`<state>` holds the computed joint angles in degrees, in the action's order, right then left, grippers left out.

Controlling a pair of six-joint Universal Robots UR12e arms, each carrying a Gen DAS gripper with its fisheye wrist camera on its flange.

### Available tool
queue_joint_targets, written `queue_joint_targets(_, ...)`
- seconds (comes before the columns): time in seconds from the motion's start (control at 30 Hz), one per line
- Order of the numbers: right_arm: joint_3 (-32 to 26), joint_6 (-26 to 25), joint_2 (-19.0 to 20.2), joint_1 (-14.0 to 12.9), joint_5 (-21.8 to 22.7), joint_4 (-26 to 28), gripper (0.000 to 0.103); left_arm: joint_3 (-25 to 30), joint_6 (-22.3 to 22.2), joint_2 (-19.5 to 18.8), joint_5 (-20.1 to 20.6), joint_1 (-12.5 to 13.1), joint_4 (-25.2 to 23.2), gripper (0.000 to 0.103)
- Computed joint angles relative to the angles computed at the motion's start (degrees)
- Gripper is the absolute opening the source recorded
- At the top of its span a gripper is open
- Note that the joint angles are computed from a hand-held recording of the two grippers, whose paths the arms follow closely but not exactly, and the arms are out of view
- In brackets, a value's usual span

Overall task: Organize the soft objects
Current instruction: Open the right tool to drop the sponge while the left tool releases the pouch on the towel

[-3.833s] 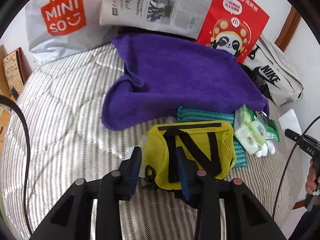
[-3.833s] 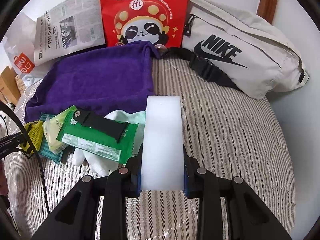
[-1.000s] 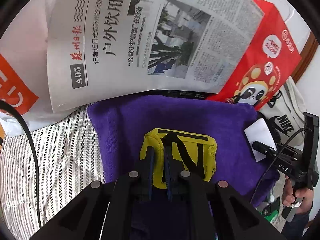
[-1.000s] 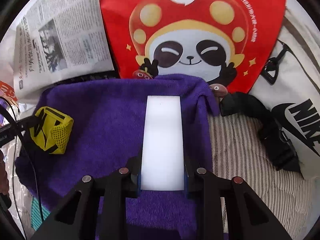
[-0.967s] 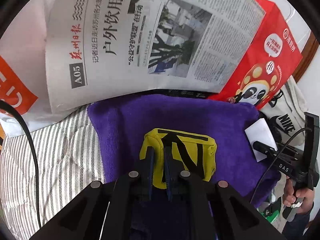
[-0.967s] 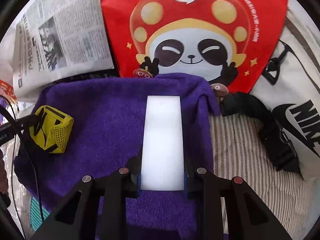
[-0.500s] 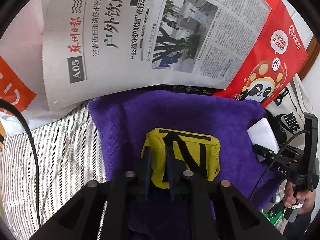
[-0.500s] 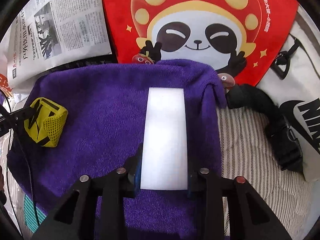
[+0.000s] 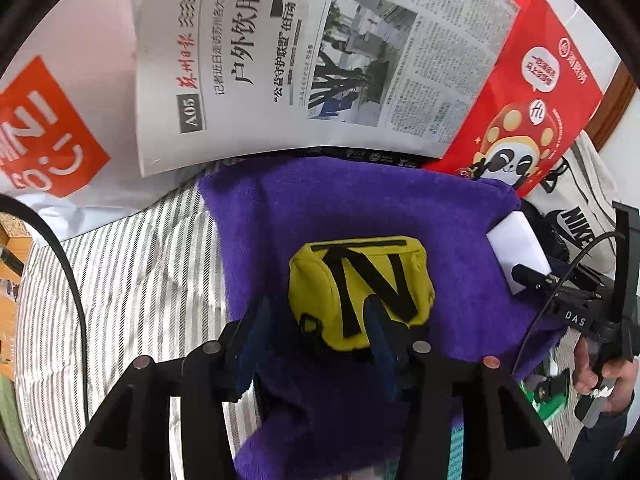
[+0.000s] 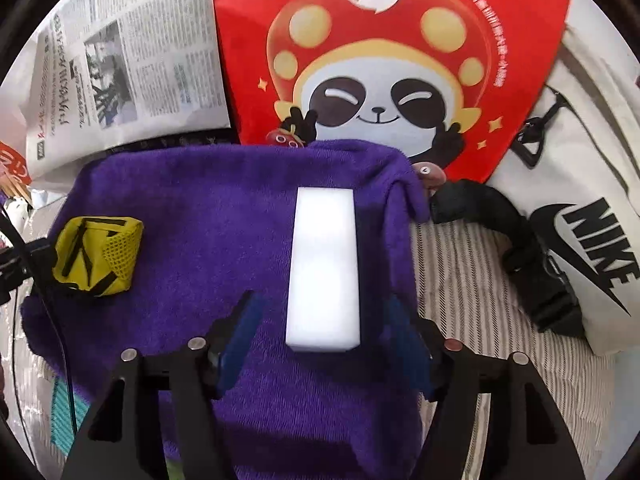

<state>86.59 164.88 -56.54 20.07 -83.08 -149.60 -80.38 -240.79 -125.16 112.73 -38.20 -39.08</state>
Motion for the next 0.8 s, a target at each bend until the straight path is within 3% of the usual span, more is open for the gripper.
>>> queue_joint_targets(0.3, 5.7, -0.1, -5.4, -1.0, -0.5, -2.8, 0.067, -1.8, -2.2, 2.3, 2.5, -2.3, -1.1, 0.049)
queue_joint_targets(0.47, 10.4, -0.4, -9.2, -1.9, 0.7, -4.9, 0.067, -2.0, -2.3, 2.3, 2.2, -4.2, 0.6, 0.049)
queue_joint_targets(0.67, 16.1, -1.7, -13.0, -2.4, 3.0, -6.4, 0.067, -1.4, -3.1, 2.0, 2.6, -6.4, -0.7, 0.049)
queue_joint_targets(0.8, 19.1, -3.2, -14.7, -2.6, 2.1, -7.1, 0.068, -1.2, -3.6, 1.3, 2.3, -7.6, 1.2, 0.049)
